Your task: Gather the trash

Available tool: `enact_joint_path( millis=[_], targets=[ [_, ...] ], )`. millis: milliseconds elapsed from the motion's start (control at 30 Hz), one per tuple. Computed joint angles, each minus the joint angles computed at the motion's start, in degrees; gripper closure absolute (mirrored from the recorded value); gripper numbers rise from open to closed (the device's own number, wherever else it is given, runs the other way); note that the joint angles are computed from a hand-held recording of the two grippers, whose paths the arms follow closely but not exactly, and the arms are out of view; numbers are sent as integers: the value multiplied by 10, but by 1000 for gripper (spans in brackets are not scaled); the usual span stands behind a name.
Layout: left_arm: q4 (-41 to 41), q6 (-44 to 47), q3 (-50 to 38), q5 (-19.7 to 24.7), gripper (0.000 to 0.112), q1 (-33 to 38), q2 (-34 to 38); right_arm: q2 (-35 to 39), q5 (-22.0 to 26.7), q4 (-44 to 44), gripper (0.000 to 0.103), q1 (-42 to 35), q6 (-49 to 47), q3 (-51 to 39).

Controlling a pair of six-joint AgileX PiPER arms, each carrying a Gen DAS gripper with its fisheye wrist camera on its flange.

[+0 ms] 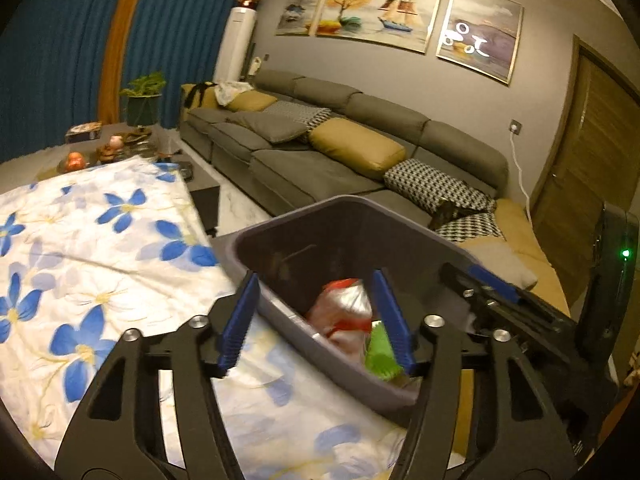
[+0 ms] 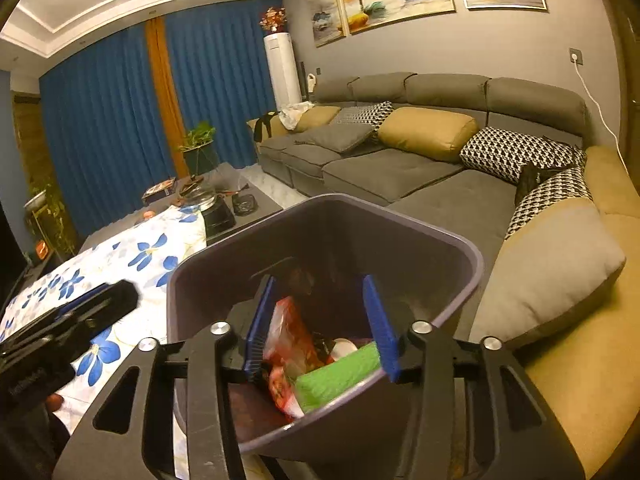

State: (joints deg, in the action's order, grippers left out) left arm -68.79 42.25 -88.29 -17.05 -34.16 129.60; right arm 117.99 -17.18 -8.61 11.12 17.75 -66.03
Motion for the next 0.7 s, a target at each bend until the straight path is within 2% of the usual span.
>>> enact_joint_path(
  millis=[67, 133, 367, 433, 500, 567, 700],
  targets=[
    [28, -32, 42, -27, 38, -3, -23, -7, -7, -6, 42, -3, 10, 10],
    [21, -30, 86, -62, 31, -14, -47, -15, -23, -13, 37, -6, 15, 23],
    [-41, -7, 230, -166, 20, -56, -143, -60, -52, 49, 19, 16, -52, 77],
    [-50, -20, 274, -197, 15, -73, -172, -80, -60, 109, 16, 39, -114, 100],
    [-68, -28, 316, -232, 15, -94, -203, -97, -72, 171, 13, 62, -179, 121],
    [-93, -31, 348, -273, 15, -119, -224, -119, -91, 250, 6, 97, -256, 149],
    [-156, -21, 395, -346, 15, -168, -255, -152, -137, 345, 6, 164, -350, 202]
  ],
)
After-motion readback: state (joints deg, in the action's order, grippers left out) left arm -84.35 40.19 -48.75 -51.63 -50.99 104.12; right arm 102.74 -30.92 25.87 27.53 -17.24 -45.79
